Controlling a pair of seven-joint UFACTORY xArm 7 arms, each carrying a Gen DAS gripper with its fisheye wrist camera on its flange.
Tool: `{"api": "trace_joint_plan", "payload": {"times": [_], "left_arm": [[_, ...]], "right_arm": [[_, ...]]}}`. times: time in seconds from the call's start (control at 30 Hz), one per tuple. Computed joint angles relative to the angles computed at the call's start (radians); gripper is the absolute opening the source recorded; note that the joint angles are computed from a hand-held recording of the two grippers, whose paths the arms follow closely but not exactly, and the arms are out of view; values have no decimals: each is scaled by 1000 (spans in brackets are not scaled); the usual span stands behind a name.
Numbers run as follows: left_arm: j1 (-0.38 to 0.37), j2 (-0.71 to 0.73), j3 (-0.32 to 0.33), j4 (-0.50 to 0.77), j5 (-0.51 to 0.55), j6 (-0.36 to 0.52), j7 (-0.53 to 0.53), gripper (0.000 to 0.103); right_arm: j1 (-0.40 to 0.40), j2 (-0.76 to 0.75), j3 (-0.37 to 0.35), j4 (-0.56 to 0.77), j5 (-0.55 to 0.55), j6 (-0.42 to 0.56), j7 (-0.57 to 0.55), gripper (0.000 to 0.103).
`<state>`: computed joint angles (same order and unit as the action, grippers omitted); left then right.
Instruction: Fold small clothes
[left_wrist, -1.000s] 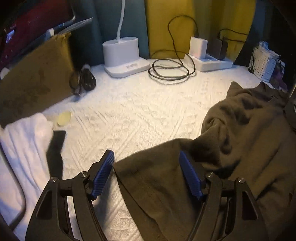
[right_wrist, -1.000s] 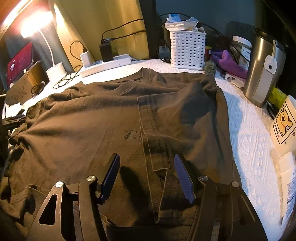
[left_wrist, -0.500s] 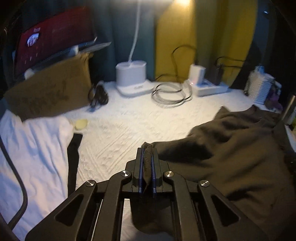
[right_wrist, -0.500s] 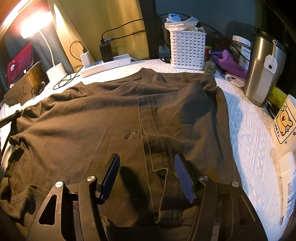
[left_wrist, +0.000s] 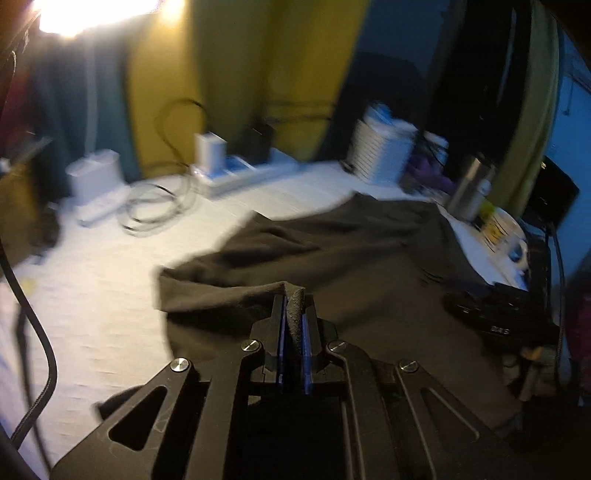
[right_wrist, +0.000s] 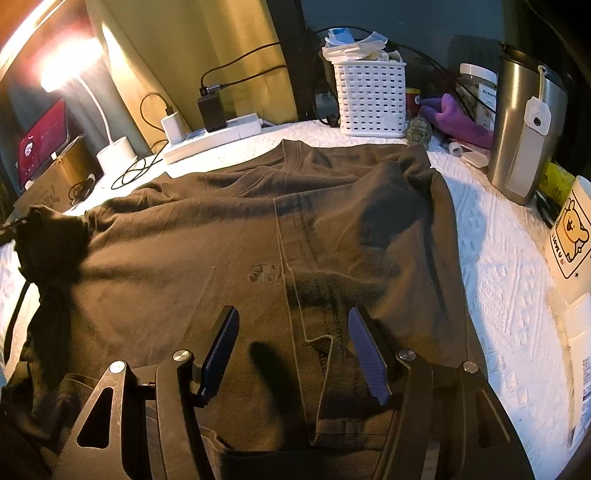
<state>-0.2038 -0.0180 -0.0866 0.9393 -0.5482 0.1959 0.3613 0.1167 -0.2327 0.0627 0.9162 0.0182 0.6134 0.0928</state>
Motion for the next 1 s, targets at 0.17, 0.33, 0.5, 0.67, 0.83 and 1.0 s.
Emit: {"api": "trace_joint_plan", "payload": {"times": [0.17,0.33,0.5,0.67,0.83,1.0], "left_arm": [[6,96,-35,85,31,141,-63,10],[24,-17,-35,-3,-99,174,45,52],[29,-168,19,-155,39,105,-42,53],[-1,-136,96,-190,24,35,-26,53],[11,-86,94,-179,-13,115,2,53],[13,-174,55,-257,75,118,-73,53]], "right_arm": [[3,-4,-6,-5,19,-7,-6,64],[6,-8,-10,-11,42,-13,-14,64],[4,-8,-10,-10,46,-12,-17,64],[0,-7,-7,-8,35,-9,-14,64],[0,-4,-2,-6,21,-7,-3,64],[1,-4,-2,-7,17,-7,-1,64]]}}
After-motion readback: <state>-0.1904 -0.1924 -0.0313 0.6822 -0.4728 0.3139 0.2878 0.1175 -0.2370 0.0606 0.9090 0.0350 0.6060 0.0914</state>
